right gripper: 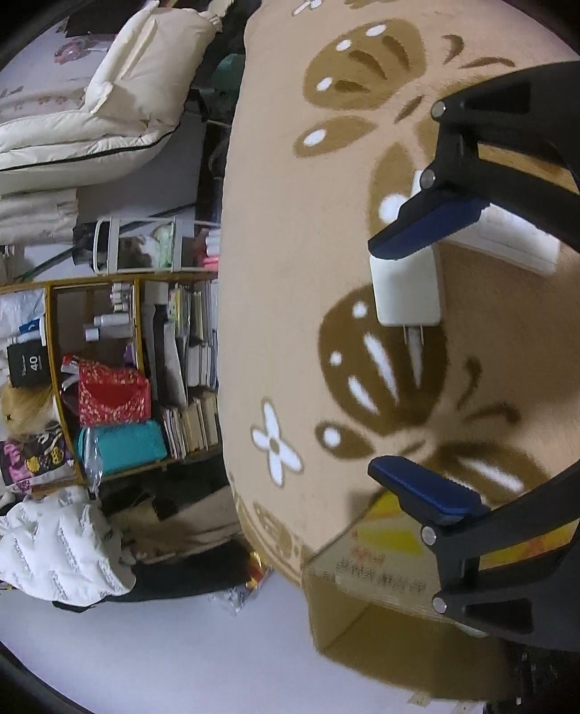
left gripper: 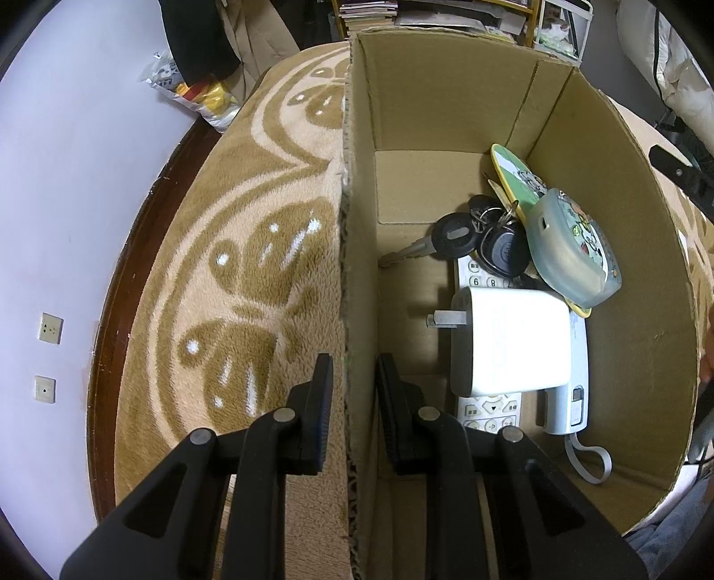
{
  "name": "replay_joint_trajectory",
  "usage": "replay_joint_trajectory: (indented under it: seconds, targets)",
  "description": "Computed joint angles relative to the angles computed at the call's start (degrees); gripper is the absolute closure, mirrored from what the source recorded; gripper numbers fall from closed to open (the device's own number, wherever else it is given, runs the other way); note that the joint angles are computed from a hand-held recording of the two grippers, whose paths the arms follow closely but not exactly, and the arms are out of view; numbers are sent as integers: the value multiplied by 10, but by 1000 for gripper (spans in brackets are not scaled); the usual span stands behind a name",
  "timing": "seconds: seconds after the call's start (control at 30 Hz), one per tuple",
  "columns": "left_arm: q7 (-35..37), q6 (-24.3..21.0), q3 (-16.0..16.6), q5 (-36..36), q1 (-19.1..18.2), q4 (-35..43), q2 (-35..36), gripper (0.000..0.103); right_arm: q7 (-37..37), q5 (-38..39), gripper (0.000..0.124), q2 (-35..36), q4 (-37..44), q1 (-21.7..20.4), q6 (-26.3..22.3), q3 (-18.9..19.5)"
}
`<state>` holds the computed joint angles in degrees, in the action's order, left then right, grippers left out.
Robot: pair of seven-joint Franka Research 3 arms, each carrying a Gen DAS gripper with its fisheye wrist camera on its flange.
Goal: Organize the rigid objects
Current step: 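Grasp the white square charger block on the rug with the right tool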
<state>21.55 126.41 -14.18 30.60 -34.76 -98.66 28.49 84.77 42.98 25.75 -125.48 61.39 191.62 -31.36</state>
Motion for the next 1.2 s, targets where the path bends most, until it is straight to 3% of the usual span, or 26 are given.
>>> replay_joint_trajectory:
  seconds: [0.13, 0.33, 0.4, 0.5, 0.57, 0.73, 0.83, 0.87, 0.93, 1.03, 1.13, 1.2]
  targets:
    - [4, -6, 0, 2, -2, 4, 2, 83, 11, -2, 23, 33, 11, 9, -11, -21]
    - [4, -7, 1, 3, -3, 5, 4, 83, 42, -50, 23, 42, 23, -61, -19, 31]
    - [7, -11, 1, 4, -4, 9, 7, 83, 46, -71, 24, 37, 23, -109, -6, 76]
    - [10, -14, 1, 4, -5, 12, 10, 83, 51, -63, 24, 45, 27, -120, -2, 82]
    - [9, -14, 1, 3, -5, 12, 10, 83, 53, -73, 25, 41, 27, -165, 2, 124]
    - [10, -14, 1, 3, -6, 13, 10, 83, 60, -68, 31, 53, 38, -153, -13, 105]
    - [14, -20, 1, 0, -6, 18, 15, 83, 66, -85, 33, 47, 34, -177, -7, 131]
    - [15, -21, 1, 0, -6, 20, 16, 83, 63, -91, 33, 49, 38, -170, -17, 124]
    - [16, -20, 1, 0, -6, 20, 16, 83, 68, -103, 33, 62, 43, -121, -40, 75]
    - [16, -17, 2, -1, -5, 17, 15, 83, 89, -124, 33, 72, 45, -96, -50, 50]
    - [16, -17, 2, -1, -5, 18, 15, 83, 126, -139, 51, 86, 49, -45, -82, -7]
    - [16, -20, 2, -1, -6, 21, 17, 83, 145, -151, 53, 88, 47, -27, -91, -28]
